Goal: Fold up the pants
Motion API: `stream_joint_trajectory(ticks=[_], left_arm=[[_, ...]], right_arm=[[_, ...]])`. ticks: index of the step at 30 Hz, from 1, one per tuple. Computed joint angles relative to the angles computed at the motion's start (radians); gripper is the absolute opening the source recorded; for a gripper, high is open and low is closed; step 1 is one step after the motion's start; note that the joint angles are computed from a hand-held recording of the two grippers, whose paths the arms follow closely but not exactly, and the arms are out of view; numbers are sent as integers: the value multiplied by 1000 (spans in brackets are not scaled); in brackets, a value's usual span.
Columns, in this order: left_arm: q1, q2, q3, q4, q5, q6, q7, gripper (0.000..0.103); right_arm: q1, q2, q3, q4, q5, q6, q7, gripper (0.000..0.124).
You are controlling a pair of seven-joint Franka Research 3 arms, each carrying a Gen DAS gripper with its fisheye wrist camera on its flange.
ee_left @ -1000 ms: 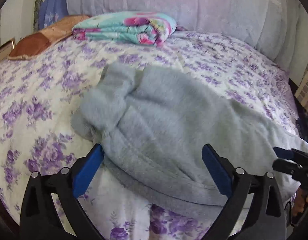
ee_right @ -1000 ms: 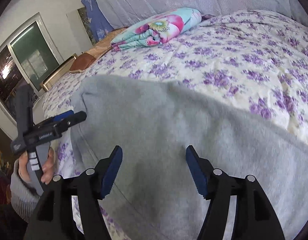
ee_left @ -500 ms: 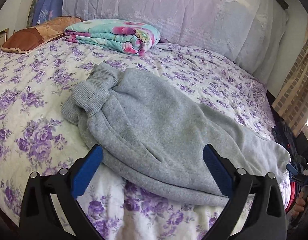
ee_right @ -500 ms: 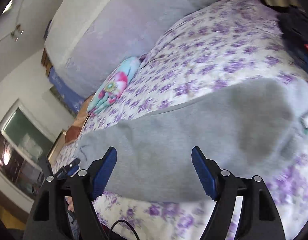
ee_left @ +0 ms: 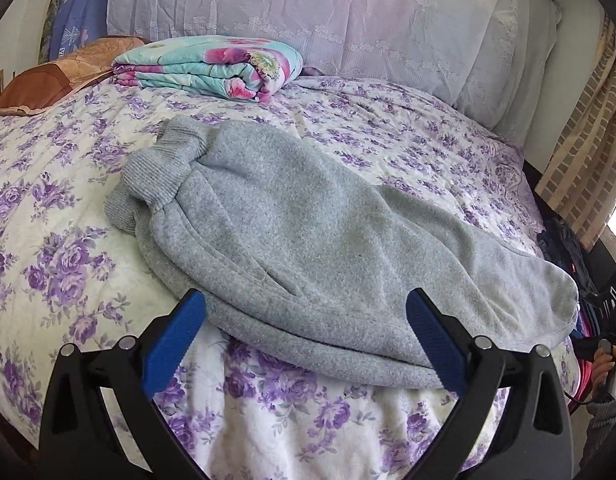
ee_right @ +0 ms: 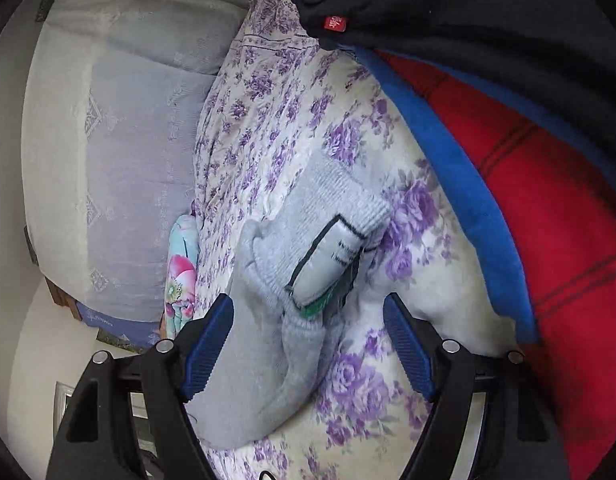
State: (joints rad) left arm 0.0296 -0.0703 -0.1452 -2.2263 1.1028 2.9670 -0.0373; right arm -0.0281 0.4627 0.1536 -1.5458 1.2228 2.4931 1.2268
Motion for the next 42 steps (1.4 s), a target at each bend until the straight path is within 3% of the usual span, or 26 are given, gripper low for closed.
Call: stream_joint_trajectory(ticks=[4, 7, 9, 11, 15, 18, 25, 30, 34, 38, 39, 42], left_arm=[[1, -3, -2, 0, 10, 20, -11, 98], [-5, 4, -5, 9, 8, 30, 6, 98], [-11, 12, -4, 15, -14, 40, 40, 98], [-18, 17, -5, 19, -31, 42, 64, 98], [-28, 18, -5, 22, -52, 31, 91, 98], [-28, 21, -2, 20, -72, 26, 102, 98], [-1, -8, 4, -9, -25, 32, 25, 98], [50, -63, -1, -51, 62, 45, -86, 98], [102, -108, -9, -87, 134, 71, -187, 98], [142, -139, -18, -110, 186, 87, -257, 98], [149, -143, -19, -113, 195, 91, -269, 98], [161, -149, -19, -122, 202, 101, -283, 98]], right_arm=[[19, 28, 6, 37, -25, 53, -39, 77], [20, 24, 35, 18, 27, 133, -144, 74], [9, 30, 59, 14, 96, 165, -228, 57], [-28, 50, 86, 25, 213, 133, -322, 31], [-45, 33, 85, 5, 381, 85, -475, 25], [-4, -8, 54, -11, 405, 122, -545, 25], [205, -68, -5, 11, -19, 449, -488, 25], [371, -60, -66, 33, -398, 561, -384, 25], [586, -10, -237, 59, -733, 573, -242, 25], [801, 92, -448, 134, -1021, 481, -107, 26], [825, 105, -461, 138, -1064, 463, -97, 29], [797, 111, -387, 140, -1105, 401, -132, 46]])
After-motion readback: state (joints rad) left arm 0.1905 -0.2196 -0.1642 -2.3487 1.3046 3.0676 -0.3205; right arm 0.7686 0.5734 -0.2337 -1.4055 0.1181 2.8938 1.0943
